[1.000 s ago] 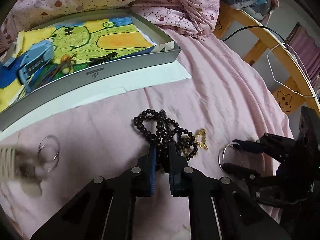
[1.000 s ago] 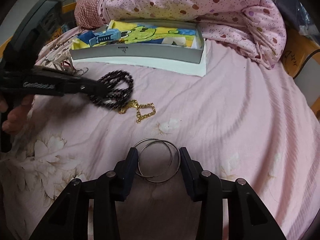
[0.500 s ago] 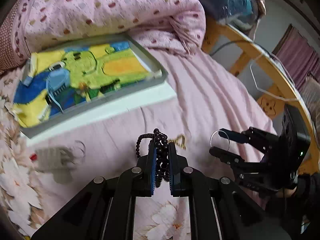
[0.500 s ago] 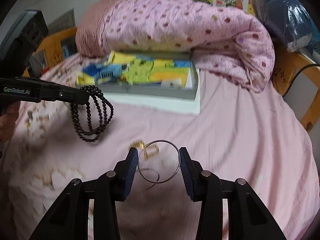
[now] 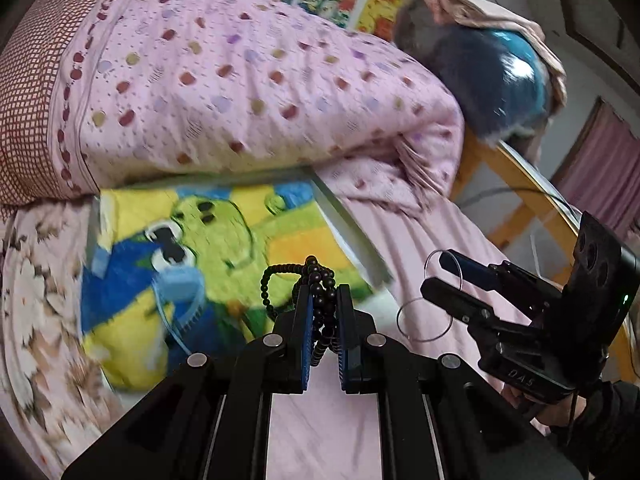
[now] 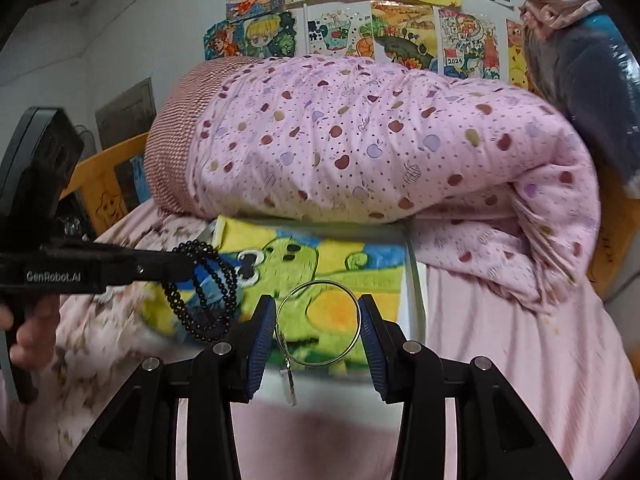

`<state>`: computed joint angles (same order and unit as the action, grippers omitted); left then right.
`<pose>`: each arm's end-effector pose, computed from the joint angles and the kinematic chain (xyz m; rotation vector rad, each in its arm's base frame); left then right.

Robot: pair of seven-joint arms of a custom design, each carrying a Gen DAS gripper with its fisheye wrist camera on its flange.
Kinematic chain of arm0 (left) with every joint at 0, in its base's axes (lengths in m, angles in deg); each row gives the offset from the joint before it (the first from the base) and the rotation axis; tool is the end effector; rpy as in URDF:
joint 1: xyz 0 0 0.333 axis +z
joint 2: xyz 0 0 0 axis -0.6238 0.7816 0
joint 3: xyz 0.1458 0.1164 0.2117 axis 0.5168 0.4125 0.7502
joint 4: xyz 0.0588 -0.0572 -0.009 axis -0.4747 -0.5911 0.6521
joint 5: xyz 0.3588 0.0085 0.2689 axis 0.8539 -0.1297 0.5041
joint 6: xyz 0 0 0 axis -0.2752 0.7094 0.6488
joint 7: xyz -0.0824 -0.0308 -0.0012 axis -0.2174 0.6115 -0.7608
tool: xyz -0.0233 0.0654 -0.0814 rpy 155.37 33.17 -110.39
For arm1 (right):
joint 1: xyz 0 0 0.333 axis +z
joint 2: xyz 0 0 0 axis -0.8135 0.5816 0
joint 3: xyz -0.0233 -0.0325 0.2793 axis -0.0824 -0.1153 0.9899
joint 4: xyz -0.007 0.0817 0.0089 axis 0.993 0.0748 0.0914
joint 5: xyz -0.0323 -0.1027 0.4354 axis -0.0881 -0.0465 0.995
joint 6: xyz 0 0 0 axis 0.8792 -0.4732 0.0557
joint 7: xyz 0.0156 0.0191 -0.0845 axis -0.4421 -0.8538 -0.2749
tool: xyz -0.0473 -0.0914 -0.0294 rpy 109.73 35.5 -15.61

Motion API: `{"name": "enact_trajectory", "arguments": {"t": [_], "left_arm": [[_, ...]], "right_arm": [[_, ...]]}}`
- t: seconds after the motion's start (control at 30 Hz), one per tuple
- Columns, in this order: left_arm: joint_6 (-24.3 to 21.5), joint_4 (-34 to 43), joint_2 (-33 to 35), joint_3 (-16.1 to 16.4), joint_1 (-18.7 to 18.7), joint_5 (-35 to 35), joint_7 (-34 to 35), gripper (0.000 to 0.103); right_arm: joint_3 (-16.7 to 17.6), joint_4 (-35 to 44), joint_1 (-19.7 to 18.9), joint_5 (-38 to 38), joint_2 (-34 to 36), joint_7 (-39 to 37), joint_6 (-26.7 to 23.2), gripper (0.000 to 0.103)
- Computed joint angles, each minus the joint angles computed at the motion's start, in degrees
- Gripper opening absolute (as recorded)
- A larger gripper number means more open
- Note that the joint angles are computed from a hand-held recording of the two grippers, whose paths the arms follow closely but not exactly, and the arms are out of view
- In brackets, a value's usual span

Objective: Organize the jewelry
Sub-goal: 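Lower the hoops and necklace into the grey tray and open both tools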

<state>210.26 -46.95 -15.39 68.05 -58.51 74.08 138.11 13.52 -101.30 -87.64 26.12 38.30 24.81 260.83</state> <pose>0.6712 -0.3837 0.4531 -1.6649 2.1313 -1.2045 0.6946 0.1822 0.4076 -1.7984 1.1381 -0.5629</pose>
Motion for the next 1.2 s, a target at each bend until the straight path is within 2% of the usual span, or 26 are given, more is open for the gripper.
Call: {"name": "enact_trajectory", "arguments": {"t": [0.03, 0.1, 0.2, 0.3, 0.4, 0.53, 0.6, 0.63, 0.67, 0.73, 0.77, 0.8, 0.9, 0.97, 1.0, 1.13, 1.2], "left_arm": [[1.46, 0.45, 0.75, 0.43, -0.03, 0.42, 0.05, 0.008], [1.28, 3.84, 3.73, 0.71, 0.41, 0.06, -0.10, 0.008], [-0.04, 8.75, 8.13, 0.80, 0.90, -0.65, -0.46, 0.008], [-2.55, 12.99, 11.97, 0.50, 1.40, -1.53, -0.59, 0.008], [-5.38, 16.13, 14.92, 0.59, 1.37, -1.72, -0.88, 0.008], [-8.03, 17.68, 16.28, 1.86, 0.46, -0.37, -2.87, 0.008], [-9.10, 18.10, 16.58, 2.32, 0.14, 0.41, -4.03, 0.010], [-9.51, 18.54, 16.88, 2.06, 0.34, 0.38, -4.04, 0.012], [-9.69, 18.61, 16.95, 1.78, 0.54, 0.26, -4.02, 0.016], [-8.66, 17.54, 16.45, 0.08, 1.92, -1.62, -3.04, 0.044], [-7.11, 16.03, 15.65, -1.18, 2.99, -3.37, -2.31, 0.049], [-5.70, 14.85, 14.87, -1.29, 3.14, -4.12, -2.49, 0.053], [-4.56, 13.38, 13.15, -0.60, 2.63, -4.21, -3.02, 0.054], [-3.17, 11.33, 11.25, -0.16, 2.33, -4.10, -3.75, 0.065], [-1.39, 9.44, 9.85, -0.27, 2.46, -4.44, -3.93, 0.073], [4.89, 1.95, 3.62, 1.73, 1.01, -2.76, -6.07, 0.086], [7.62, -2.39, -0.07, 3.65, -0.43, -0.42, -7.95, 0.093]], "right_arm": [[-2.45, 2.27, 2.72, -0.12, 1.12, 0.35, -0.73, 0.040], [-6.81, 7.26, 7.79, 0.59, 4.01, 0.29, -2.98, 0.040], [-14.02, 13.10, 15.05, 1.90, 6.82, 1.22, -6.17, 0.040], [-19.05, 17.91, 19.93, 3.19, 9.51, 1.84, -9.76, 0.040], [-22.86, 21.29, 23.43, 4.55, 11.24, 2.25, -13.13, 0.041], [-25.25, 22.98, 25.44, 7.24, 12.06, 1.31, -15.76, 0.044], [-26.13, 22.44, 25.91, 8.71, 11.54, 0.62, -15.89, 0.052], [-26.66, 21.96, 26.23, 9.40, 11.05, 0.38, -15.59, 0.060], [-26.83, 21.29, 26.20, 10.30, 10.57, -0.14, -14.95, 0.065], [-27.38, 20.47, 26.45, 11.99, 9.70, -0.95, -14.16, 0.066], [-27.59, 19.94, 26.53, 12.86, 9.11, -1.37, -13.92, 0.066], [-27.61, 19.02, 26.36, 13.90, 8.23, -1.89, -13.37, 0.066], [-28.07, 15.85, 26.34, 16.80, 5.09, -3.08, -11.12, 0.071], [-27.16, 13.14, 25.43, 19.19, 2.81, -4.49, -8.71, 0.077], [-25.53, 11.47, 23.93, 20.65, 1.55, -5.67, -7.44, 0.077], [-18.00, 6.36, 17.40, 24.81, -1.96, -9.61, -3.23, 0.087], [-10.70, 2.50, 10.88, 26.12, -3.58, -11.56, 0.47, 0.092]]}}
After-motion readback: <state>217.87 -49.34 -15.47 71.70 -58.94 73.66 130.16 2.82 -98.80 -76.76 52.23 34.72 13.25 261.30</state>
